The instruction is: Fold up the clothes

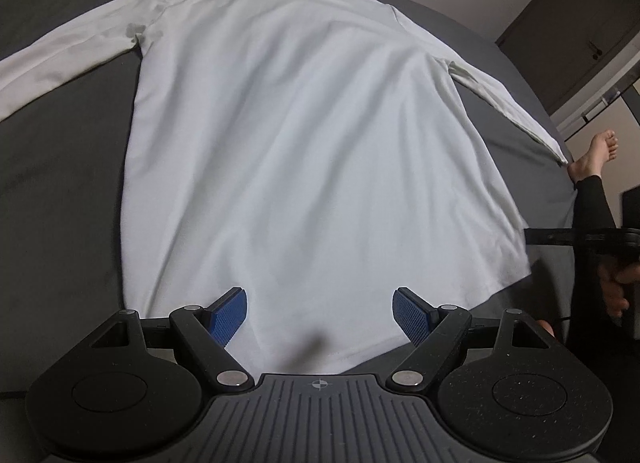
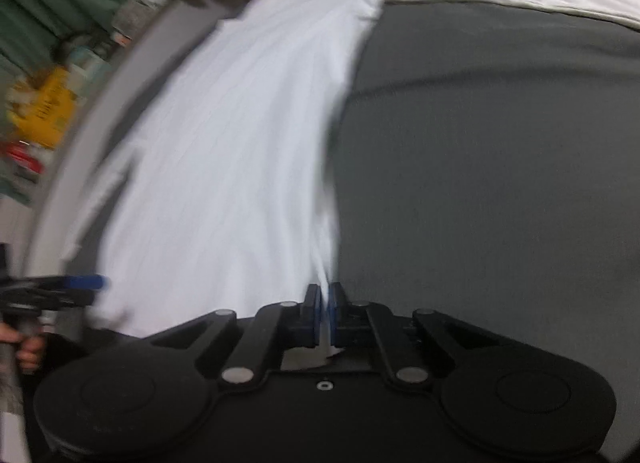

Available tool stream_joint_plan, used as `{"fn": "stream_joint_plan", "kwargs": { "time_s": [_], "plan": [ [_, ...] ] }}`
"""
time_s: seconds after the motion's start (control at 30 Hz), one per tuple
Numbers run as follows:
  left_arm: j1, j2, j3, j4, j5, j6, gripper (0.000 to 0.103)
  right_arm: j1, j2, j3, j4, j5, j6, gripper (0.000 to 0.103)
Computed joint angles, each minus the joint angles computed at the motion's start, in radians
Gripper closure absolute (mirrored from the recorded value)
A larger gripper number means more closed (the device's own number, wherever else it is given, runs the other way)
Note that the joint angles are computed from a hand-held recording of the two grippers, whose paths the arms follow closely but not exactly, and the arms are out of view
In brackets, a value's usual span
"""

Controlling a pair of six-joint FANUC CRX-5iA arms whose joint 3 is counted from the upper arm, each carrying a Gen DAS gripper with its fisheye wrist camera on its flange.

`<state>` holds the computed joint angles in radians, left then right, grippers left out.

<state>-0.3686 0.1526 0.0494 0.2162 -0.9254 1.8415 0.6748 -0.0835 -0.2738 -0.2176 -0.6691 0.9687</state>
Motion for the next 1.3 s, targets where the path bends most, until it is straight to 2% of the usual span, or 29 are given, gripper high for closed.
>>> {"fn": "stream_joint_plan", "kwargs": {
  "time_s": [0.1, 0.2, 0.33, 0.43, 0.57, 0.67, 0.77, 0.9, 0.97, 1.03, 1.07, 1.17, 1.3],
  "plan": [
    [-0.006, -0.010, -0.040, 0.069, 0.091, -0.047, 0.022, 0.089, -0.020, -0.030, 0.127, 0.089, -0.050, 0.098],
    [-0.022, 0.008, -0.029, 0.100, 0.130, -0.060, 0.022, 0.161, 0.013, -0.033, 0.253, 0.121, -0.080, 0.098],
    [-0.034, 0.017, -0.019, 0.097, 0.143, -0.051, 0.022, 0.210, 0.064, -0.024, 0.321, 0.089, -0.065, 0.091],
    [-0.031, 0.013, -0.034, 0.112, 0.146, -0.051, 0.022, 0.220, 0.042, -0.047, 0.313, 0.091, -0.055, 0.086],
    [-0.029, -0.001, -0.058, 0.101, 0.148, -0.046, 0.022, 0.229, -0.019, -0.107, 0.418, 0.100, -0.178, 0.079],
    [-0.031, -0.008, -0.067, 0.087, 0.155, -0.047, 0.022, 0.238, -0.034, -0.132, 0.517, 0.091, -0.297, 0.079],
    [-0.033, -0.012, -0.074, 0.084, 0.162, -0.050, 0.022, 0.245, -0.017, -0.113, 0.536, 0.072, -0.312, 0.079],
    [-0.035, -0.017, -0.072, 0.063, 0.156, -0.056, 0.022, 0.244, 0.036, -0.053, 0.474, 0.063, -0.280, 0.078],
    [-0.035, -0.019, -0.068, 0.045, 0.148, -0.058, 0.022, 0.252, 0.061, -0.035, 0.491, 0.057, -0.297, 0.077],
    [-0.036, -0.020, -0.058, 0.020, 0.133, -0.063, 0.022, 0.261, 0.090, -0.024, 0.544, 0.033, -0.328, 0.080],
    [-0.035, -0.022, -0.057, 0.010, 0.126, -0.068, 0.022, 0.262, 0.102, -0.019, 0.557, 0.019, -0.326, 0.101],
    [-0.034, -0.019, -0.032, -0.031, 0.088, -0.081, 0.022, 0.256, 0.091, -0.033, 0.585, -0.014, -0.330, 0.099],
    [-0.040, -0.007, 0.023, -0.117, 0.011, -0.078, 0.022, 0.242, -0.025, -0.113, 0.647, -0.075, -0.450, 0.099]
  ]
}}
